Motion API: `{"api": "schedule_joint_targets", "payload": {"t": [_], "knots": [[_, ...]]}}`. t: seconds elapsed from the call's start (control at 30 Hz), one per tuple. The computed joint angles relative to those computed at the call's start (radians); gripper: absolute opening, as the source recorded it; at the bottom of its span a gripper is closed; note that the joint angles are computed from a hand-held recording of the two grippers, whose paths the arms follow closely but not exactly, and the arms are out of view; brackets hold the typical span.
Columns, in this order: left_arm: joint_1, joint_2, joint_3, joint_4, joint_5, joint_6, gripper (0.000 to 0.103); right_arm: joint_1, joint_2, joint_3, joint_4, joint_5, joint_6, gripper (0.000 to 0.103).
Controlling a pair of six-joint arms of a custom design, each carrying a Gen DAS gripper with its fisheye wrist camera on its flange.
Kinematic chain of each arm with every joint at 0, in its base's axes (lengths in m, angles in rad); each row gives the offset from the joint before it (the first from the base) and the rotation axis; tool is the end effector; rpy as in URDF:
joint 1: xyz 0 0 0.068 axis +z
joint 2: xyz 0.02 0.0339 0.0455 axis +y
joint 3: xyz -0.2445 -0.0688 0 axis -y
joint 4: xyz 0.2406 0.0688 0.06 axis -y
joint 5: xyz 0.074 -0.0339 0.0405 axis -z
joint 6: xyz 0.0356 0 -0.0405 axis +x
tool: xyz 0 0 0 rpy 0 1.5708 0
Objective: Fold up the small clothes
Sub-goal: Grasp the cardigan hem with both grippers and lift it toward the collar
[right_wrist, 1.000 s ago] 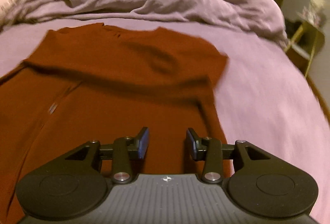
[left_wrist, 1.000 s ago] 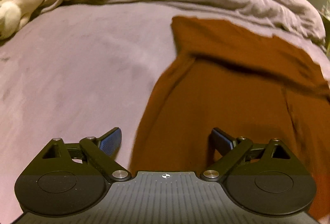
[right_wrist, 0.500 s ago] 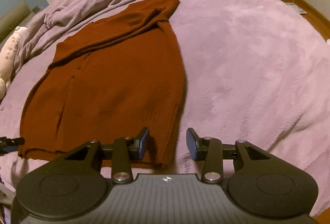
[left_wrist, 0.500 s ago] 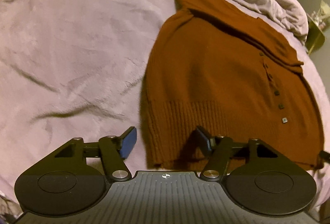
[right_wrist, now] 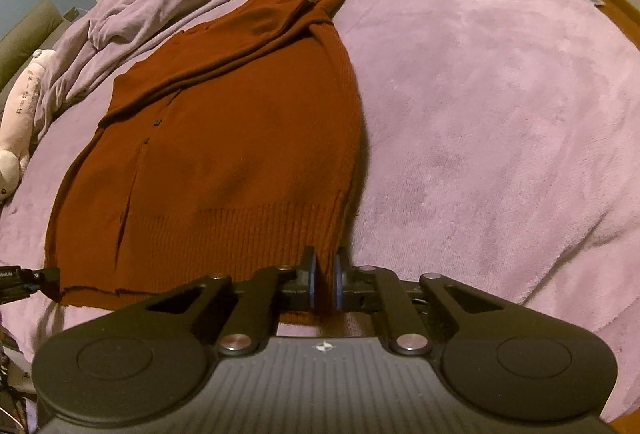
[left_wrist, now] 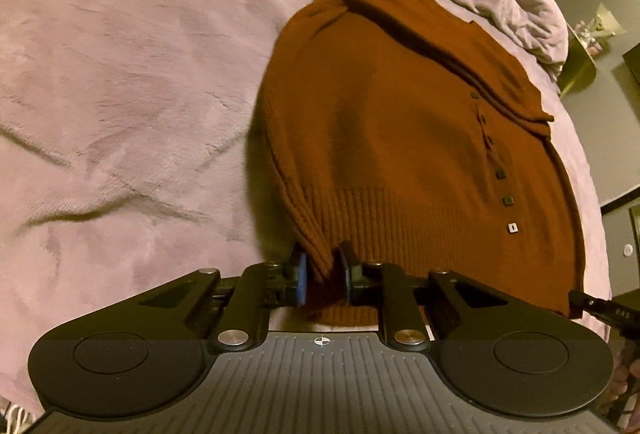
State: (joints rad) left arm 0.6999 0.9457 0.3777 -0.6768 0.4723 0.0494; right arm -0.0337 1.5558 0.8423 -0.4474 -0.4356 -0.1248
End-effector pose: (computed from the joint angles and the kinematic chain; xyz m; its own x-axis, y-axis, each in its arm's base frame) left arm 0.1220 0.0816 0.1328 -0.7466 -0.5712 -0.3411 -0.4258 0.8042 -0.4146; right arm 0.2802 0.0056 0.1484 -0.8924 -0.0828 -0.4436 -0.2505 0.9085 0.3344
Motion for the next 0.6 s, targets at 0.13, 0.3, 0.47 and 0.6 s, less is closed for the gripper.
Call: {"api": "schedule_joint_targets", "payload": {"t": [0.13, 0.3, 0.47, 0.6], "knots": [[-0.02, 0.042, 0.016, 0.013, -0.01, 0.008, 0.035, -0.002, 0.029, 0.039, -0.051, -0.006, -0.008, 0.011], [-0.034, 0.117, 0.035, 0.03, 0.011, 0.013, 0.03, 0.012, 0.053, 0.063, -0.078, 0.003, -0.039, 0.011], [-0.024, 0.149, 0.076, -0.007, 0.043, 0.066, 0.011, -0.001, 0.111, 0.128, -0.14, -0.05, -0.067, 0.007], [0.051, 0.156, 0.164, -0.068, 0.182, 0.094, 0.009, -0.04, 0.165, 0.219, -0.209, -0.188, -0.036, 0.006]]}}
